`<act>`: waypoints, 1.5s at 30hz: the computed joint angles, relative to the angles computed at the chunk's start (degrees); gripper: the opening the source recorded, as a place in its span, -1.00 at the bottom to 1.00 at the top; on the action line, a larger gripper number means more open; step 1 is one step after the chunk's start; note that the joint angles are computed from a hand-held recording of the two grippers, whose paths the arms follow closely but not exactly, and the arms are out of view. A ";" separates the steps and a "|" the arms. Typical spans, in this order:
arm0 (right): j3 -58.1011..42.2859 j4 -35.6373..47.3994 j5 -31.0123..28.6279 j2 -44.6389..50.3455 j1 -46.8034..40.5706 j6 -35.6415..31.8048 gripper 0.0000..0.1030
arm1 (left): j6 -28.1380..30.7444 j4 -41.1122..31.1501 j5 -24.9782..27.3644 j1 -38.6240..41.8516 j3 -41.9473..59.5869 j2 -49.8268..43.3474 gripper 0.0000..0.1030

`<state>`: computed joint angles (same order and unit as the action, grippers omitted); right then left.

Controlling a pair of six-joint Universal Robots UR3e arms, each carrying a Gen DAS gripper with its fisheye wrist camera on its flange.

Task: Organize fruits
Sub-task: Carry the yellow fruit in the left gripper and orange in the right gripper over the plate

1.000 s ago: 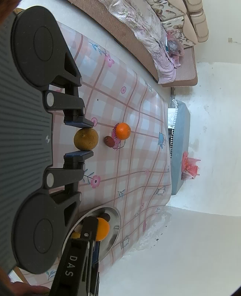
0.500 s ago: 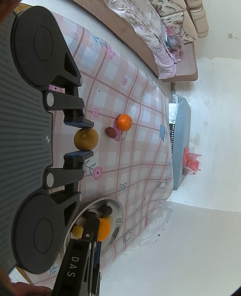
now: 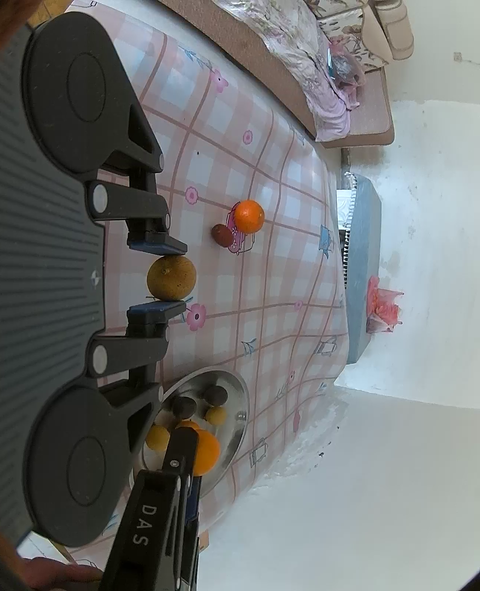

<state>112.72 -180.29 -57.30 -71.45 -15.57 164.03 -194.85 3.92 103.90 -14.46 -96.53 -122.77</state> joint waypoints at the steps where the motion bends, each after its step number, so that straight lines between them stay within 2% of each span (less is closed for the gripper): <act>1: 0.06 -0.03 0.06 -0.06 -0.15 0.07 -0.42 | 0.02 -0.19 0.00 -0.12 0.16 0.00 -0.48; 45: 1.99 -1.12 1.61 -1.11 -7.44 -0.03 -0.42 | 1.76 -4.44 -1.99 -4.39 6.29 -1.69 -0.48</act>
